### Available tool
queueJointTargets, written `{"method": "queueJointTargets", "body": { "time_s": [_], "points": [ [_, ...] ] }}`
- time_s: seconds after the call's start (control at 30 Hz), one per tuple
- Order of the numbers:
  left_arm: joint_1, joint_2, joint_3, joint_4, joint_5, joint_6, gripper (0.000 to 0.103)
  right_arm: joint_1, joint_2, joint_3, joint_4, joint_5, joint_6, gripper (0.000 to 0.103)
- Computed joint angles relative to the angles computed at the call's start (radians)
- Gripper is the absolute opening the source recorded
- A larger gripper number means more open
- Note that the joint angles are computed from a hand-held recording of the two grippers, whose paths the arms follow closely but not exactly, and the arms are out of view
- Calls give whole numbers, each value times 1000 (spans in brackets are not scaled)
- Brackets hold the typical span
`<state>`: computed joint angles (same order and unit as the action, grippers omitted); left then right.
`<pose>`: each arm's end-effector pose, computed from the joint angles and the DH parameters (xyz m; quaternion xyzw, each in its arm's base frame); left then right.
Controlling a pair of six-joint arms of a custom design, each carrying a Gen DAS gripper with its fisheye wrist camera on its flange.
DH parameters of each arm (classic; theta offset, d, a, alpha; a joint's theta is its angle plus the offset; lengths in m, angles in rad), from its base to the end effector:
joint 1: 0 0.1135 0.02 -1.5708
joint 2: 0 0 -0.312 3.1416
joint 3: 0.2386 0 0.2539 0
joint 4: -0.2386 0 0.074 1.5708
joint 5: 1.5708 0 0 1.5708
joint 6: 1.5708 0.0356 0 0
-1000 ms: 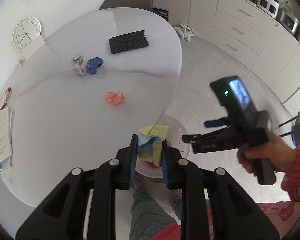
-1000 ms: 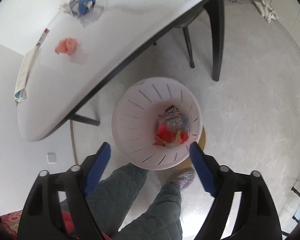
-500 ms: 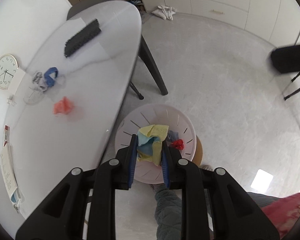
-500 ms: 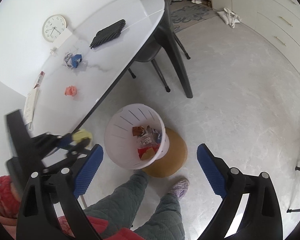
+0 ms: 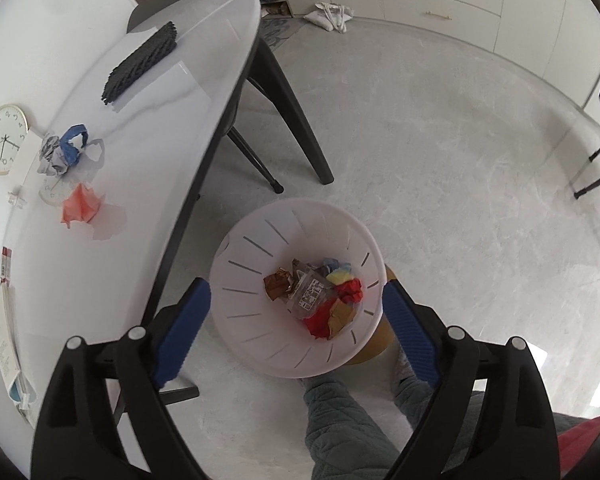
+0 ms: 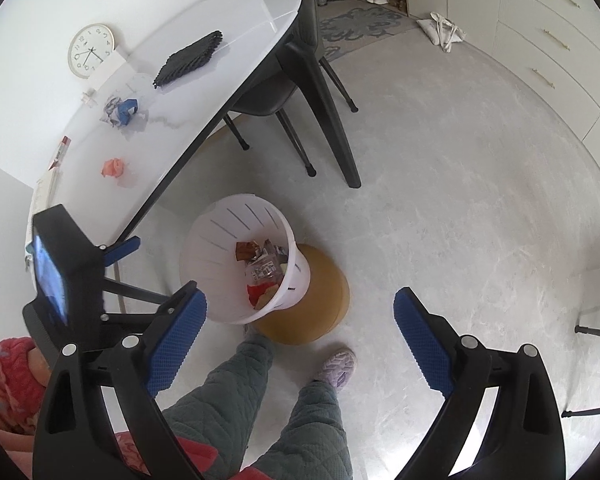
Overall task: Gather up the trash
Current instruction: 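Lower the yellow paper over the bin and open the left tool, then move both open tools back over the table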
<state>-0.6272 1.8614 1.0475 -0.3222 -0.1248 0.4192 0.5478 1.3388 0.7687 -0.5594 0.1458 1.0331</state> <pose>0.3009 -0.2127 0.1751 0.4753 0.8509 0.0382 0.2204 0.2033 0.1180 0.2357 0.2493 0.9408 0.1051 0.2041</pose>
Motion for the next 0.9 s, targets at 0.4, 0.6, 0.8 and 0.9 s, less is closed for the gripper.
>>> {"method": "queueJointTargets", "body": {
  "time_s": [0.4, 0.6, 0.8, 0.9],
  "points": [
    [140, -134, 271, -321, 124, -133, 95, -17, 44, 222, -74, 76, -139, 95],
    [265, -106, 473, -407, 119, -151, 95, -31, 132, 410, -73, 94, -266, 100],
    [370, 61, 745, -490, 140, -135, 95, -57, 271, 589, -81, 75, -344, 101],
    [415, 204, 957, -581, 174, -146, 95, -58, 355, 696, -108, 76, -356, 100]
  ]
}}
